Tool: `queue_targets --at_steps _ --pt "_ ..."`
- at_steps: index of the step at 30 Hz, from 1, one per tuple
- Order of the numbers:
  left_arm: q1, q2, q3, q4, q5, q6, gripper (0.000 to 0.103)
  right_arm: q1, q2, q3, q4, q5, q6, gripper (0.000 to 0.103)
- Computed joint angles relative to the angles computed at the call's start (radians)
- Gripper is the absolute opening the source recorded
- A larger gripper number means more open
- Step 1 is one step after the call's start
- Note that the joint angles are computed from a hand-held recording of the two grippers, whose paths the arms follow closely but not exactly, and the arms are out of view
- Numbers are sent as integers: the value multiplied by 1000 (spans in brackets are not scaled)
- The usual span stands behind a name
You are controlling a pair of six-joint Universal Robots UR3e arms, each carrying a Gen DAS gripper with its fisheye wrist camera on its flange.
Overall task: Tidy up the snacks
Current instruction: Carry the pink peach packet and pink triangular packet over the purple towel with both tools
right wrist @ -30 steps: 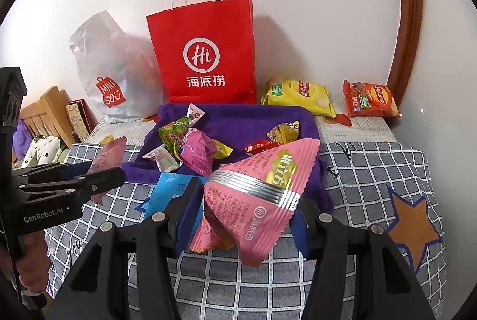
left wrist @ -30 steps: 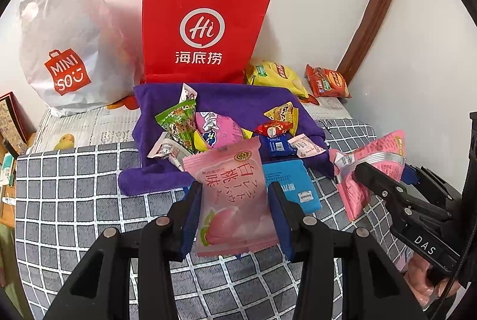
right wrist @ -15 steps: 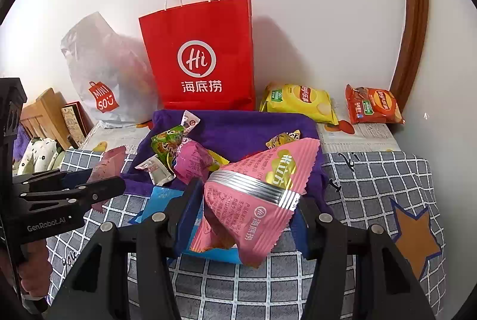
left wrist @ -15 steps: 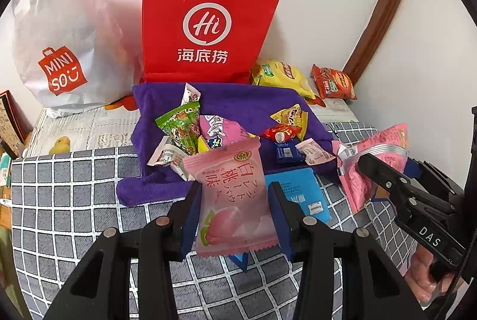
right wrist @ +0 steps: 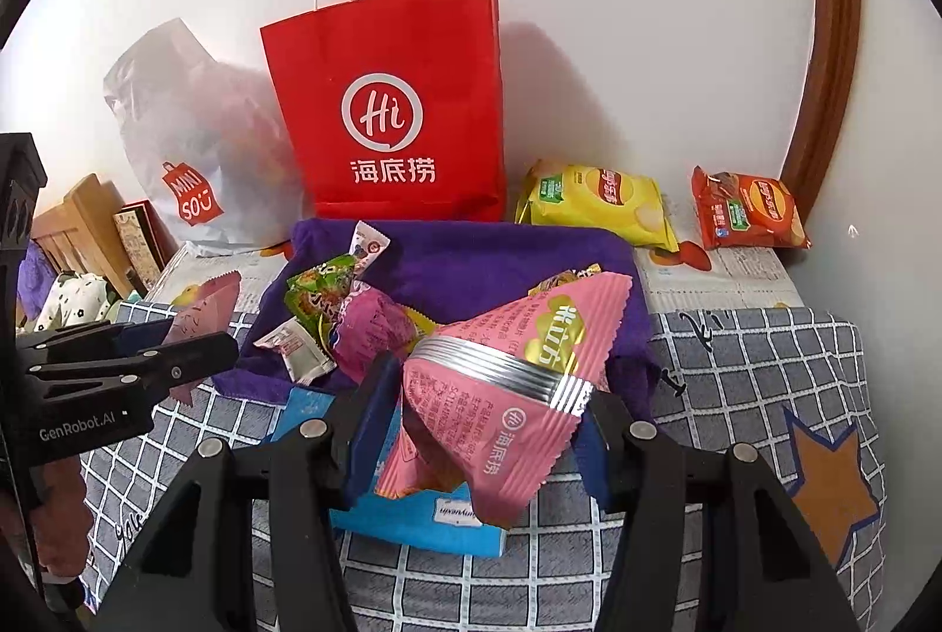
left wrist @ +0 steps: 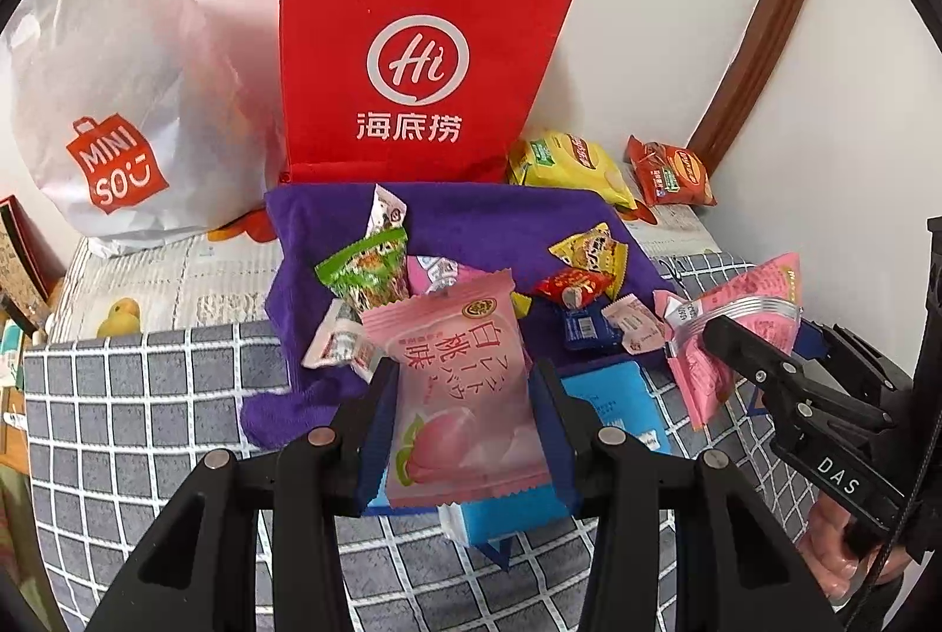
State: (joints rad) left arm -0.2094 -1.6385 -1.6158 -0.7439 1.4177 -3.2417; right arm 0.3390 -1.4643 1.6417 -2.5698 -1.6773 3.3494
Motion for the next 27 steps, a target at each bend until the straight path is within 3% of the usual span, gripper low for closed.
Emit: queue_targets --at_steps 27 --pt "77 -222 210 -1 -12 29 43 -79 194 -199 15 21 -54 54"
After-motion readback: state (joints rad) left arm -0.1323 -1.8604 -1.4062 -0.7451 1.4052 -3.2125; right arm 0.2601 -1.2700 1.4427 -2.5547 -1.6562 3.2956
